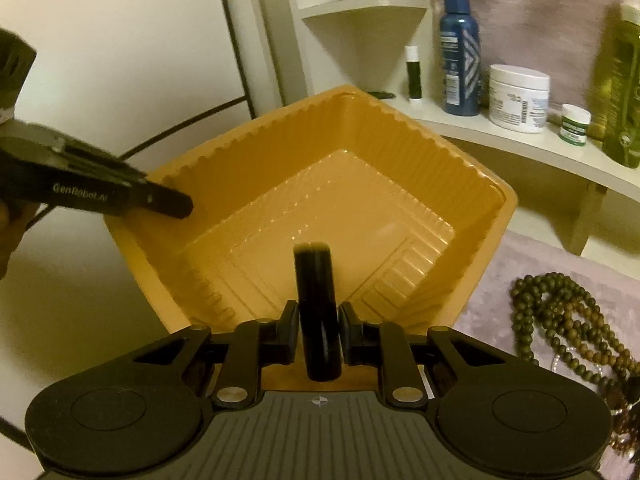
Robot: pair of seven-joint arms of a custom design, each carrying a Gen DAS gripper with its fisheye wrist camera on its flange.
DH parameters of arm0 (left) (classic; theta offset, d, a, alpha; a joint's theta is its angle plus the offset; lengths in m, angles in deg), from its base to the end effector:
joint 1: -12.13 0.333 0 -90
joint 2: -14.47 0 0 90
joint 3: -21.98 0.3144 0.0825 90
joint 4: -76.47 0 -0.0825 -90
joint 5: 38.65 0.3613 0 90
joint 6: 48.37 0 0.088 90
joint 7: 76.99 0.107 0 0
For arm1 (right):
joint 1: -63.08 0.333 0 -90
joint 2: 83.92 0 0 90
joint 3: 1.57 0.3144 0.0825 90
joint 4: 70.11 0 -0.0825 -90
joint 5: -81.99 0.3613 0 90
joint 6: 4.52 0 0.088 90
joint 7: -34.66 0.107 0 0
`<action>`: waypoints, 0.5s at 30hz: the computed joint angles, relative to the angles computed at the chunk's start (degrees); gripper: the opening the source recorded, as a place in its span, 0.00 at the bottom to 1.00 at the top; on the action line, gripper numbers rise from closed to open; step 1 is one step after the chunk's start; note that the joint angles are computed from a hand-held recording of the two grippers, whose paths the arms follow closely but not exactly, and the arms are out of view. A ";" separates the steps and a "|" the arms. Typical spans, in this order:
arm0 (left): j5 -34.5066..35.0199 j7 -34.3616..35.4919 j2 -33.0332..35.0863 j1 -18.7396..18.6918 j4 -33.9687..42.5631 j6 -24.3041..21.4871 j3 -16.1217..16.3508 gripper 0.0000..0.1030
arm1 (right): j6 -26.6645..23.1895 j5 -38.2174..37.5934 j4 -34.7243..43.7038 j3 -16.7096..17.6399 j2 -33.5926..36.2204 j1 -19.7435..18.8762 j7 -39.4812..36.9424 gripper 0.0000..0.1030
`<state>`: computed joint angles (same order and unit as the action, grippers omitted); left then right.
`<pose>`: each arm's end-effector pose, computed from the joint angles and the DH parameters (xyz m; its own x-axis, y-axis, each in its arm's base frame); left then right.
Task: Organize jewelry
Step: 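Carry the black piece into the tray and open the right tool, then return the right tool to the pile and grasp the silver chain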
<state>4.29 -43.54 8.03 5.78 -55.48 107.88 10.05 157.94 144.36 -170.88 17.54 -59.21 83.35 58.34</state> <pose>0.4790 -0.1874 0.4550 0.0728 -0.9950 -0.0681 -0.7694 -0.0126 -0.6387 0.5599 0.3644 0.3937 0.7747 -0.5830 -0.2451 -0.5304 -0.3879 -0.7538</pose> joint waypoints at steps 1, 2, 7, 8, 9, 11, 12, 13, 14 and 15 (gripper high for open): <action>0.21 -0.27 0.01 0.08 -0.03 0.13 0.02 0.11 | -0.13 1.35 -0.09 0.55 -0.21 -0.68 -1.01 0.39; 0.26 -0.42 0.08 0.11 -0.01 0.10 0.03 0.11 | 0.47 3.23 -0.41 1.17 -0.57 -1.18 -2.61 0.45; 0.68 -0.77 0.13 0.09 0.02 0.04 0.00 0.11 | 4.38 13.42 -1.90 1.74 -2.91 -1.79 -10.92 0.51; 0.68 -0.77 0.13 0.07 0.02 0.03 0.01 0.11 | 6.23 15.64 -2.39 1.46 -3.41 -1.50 -12.61 0.51; 0.58 -0.77 0.11 0.04 0.02 -0.03 0.02 0.11 | 7.60 16.83 -2.81 0.86 -3.87 -1.03 -13.21 0.51; 0.73 -0.77 0.13 0.05 0.04 -0.04 0.02 0.11 | 10.71 20.22 -3.59 0.05 -4.62 -0.50 -15.45 0.51; 0.68 -0.82 0.12 0.06 0.02 -0.01 0.05 0.11 | 12.23 22.71 -4.08 -0.25 -5.09 -0.43 -17.57 0.51; 0.74 -0.98 0.10 0.08 -0.01 0.08 0.05 0.11 | 13.50 24.24 -4.63 -0.93 -5.58 -0.09 -18.76 0.51; 0.87 -1.08 0.10 0.09 0.03 0.04 0.03 0.11 | 15.59 25.94 -5.19 -1.65 -5.94 0.45 -20.05 0.51; 1.07 -1.25 0.08 0.09 0.00 0.00 -0.03 0.11 | 16.82 27.14 -5.78 -2.46 -6.40 0.85 -20.76 0.51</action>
